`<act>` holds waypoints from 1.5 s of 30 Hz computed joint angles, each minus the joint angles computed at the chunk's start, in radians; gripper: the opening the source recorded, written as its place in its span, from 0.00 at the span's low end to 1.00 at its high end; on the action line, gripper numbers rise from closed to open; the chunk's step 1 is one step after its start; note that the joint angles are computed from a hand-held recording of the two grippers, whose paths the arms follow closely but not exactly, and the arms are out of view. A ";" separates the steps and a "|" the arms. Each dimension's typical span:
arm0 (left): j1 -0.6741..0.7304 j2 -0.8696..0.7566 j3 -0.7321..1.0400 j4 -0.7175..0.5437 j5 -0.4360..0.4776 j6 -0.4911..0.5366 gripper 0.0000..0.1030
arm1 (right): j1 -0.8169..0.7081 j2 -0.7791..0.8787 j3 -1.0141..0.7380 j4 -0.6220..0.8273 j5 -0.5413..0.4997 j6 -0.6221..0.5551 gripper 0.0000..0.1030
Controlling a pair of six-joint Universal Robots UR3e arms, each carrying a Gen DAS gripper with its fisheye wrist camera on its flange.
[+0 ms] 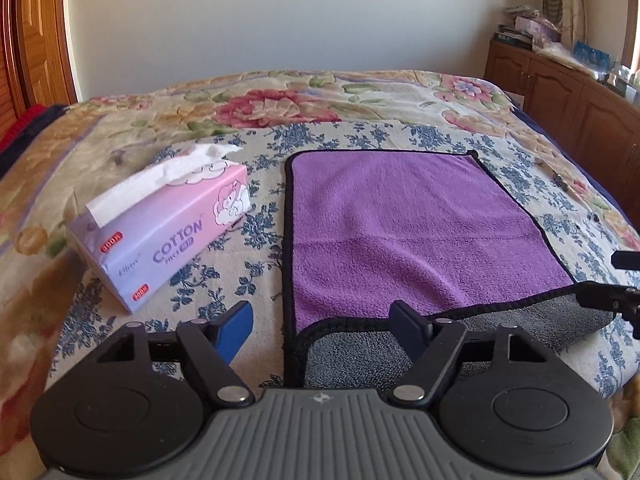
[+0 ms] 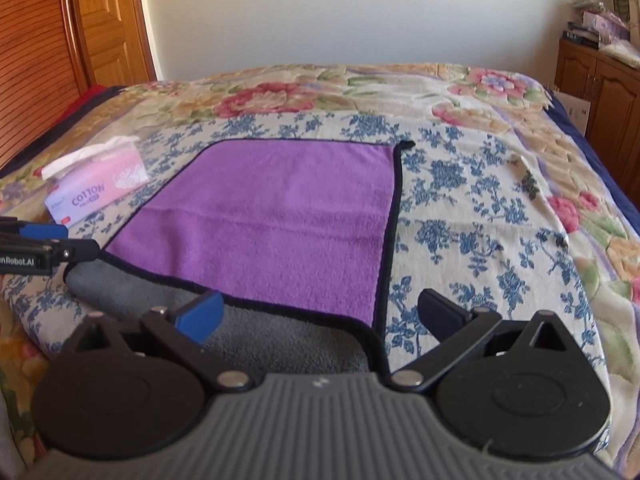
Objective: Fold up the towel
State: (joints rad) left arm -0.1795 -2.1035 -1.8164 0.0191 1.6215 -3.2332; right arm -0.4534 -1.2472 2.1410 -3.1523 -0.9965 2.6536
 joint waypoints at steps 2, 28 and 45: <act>0.005 -0.007 0.009 -0.014 -0.012 -0.007 0.68 | 0.003 0.008 -0.012 0.017 -0.008 0.002 1.00; 0.033 -0.015 0.017 -0.094 -0.053 -0.019 0.31 | -0.028 0.003 -0.052 0.186 0.060 -0.018 1.00; 0.025 -0.023 0.021 -0.088 -0.039 -0.006 0.26 | -0.040 -0.018 -0.100 0.338 0.040 -0.034 0.54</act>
State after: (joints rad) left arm -0.1543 -2.1260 -1.7951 -0.0688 1.5826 -3.2389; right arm -0.4937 -1.2650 2.0413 -2.8144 -0.9561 2.6197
